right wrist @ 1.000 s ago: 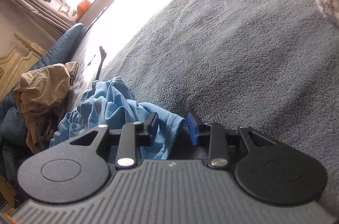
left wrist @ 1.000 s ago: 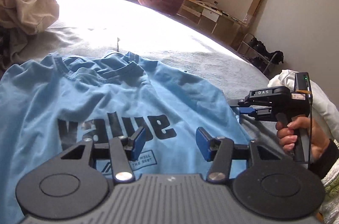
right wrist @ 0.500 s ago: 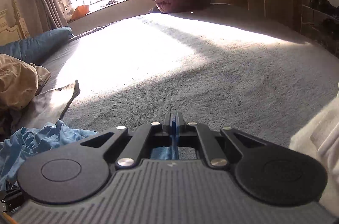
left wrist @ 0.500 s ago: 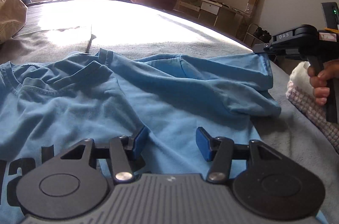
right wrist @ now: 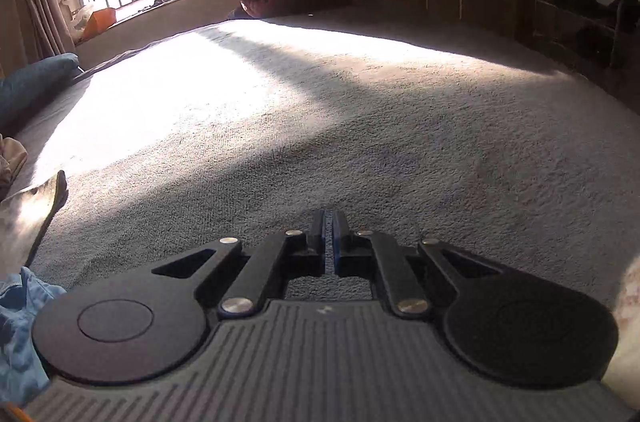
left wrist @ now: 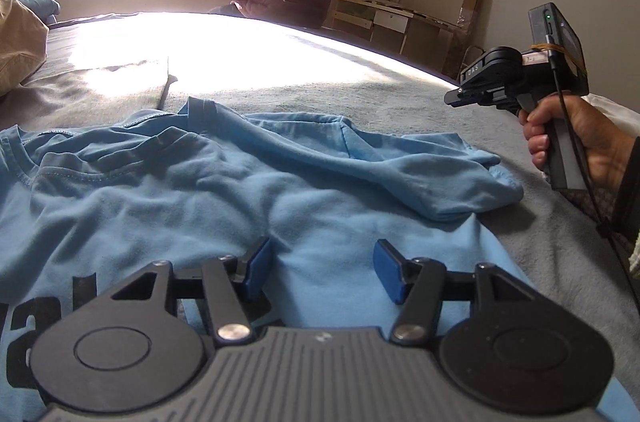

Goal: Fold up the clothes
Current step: 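Grasp the shirt hem with the right gripper and pull it toward the collar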

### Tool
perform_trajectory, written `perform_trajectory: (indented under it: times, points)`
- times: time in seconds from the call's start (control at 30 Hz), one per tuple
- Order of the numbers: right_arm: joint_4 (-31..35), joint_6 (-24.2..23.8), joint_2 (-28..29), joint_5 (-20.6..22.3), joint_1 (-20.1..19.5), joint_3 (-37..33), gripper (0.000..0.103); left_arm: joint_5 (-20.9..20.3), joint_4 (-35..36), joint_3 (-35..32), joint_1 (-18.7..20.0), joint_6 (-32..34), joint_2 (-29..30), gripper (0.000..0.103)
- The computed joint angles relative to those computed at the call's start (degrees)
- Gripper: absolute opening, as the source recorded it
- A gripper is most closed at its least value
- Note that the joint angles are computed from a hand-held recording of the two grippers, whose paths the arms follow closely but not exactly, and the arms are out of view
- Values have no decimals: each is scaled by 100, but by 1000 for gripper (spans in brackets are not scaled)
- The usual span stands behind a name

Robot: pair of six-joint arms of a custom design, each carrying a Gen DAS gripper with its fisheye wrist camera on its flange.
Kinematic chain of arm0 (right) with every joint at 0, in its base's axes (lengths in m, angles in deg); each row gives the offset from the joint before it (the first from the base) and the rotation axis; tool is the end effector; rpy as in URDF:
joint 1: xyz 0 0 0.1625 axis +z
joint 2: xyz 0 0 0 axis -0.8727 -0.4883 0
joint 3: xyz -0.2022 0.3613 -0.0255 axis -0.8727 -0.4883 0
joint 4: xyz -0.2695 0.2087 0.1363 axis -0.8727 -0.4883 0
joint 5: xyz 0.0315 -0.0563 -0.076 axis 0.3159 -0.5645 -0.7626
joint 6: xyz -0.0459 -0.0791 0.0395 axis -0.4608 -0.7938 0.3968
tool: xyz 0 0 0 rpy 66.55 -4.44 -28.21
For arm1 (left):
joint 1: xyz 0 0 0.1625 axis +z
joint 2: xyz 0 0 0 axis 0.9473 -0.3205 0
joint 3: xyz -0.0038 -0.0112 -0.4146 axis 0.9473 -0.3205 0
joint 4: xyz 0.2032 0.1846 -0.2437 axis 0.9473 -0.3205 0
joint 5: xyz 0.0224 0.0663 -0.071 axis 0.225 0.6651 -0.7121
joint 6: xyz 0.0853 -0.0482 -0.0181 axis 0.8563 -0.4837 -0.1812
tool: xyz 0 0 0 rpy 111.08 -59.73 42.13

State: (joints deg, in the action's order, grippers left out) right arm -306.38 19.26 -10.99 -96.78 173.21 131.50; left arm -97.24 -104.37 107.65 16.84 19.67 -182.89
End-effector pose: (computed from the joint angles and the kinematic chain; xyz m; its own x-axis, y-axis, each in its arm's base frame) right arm 0.2434 -0.4235 -0.0810 -0.8300 0.1717 0.5307 -0.3612 0.5597 -0.7458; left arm 0.1375 -0.2867 0.2826 -0.7744 0.3801 -0.5058 0.6228 0.5988 -0.5035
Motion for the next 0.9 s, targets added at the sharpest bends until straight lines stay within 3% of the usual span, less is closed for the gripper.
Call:
perform_trajectory:
  times: [0.1, 0.2, 0.3, 0.43, 0.53, 0.57, 0.67, 0.77, 0.9]
  points:
    - [-112, 505, -277, 452, 142, 735, 4, -93, -32, -7, 68, 32, 16, 58]
    - [374, 1173, -585, 695, 351, 1361, 5, -157, -41, -12, 108, 35, 19, 58]
    - [815, 1194, -616, 696, 545, 1573, 5, -214, -23, -27, 145, 34, 17, 58]
    - [1086, -420, -225, 324, 881, 1177, 7, -322, 5, -62, 219, 35, 31, 58]
    - [1307, -1645, 37, 345, 964, 840, 21, -454, 42, -106, 314, 44, 46, 59]
    - [1428, -1817, 109, 283, 948, 696, 25, -507, 72, -129, 348, 41, 50, 59]
    - [1787, -2305, 323, 107, 902, 260, 23, -653, 152, -182, 442, 24, 56, 60]
    - [1854, -2272, 310, 256, 828, 154, 3, -796, 232, -244, 539, -1, 61, 60]
    - [1396, -2508, 385, 97, 851, -33, 0, -923, 274, -281, 632, -7, 72, 60]
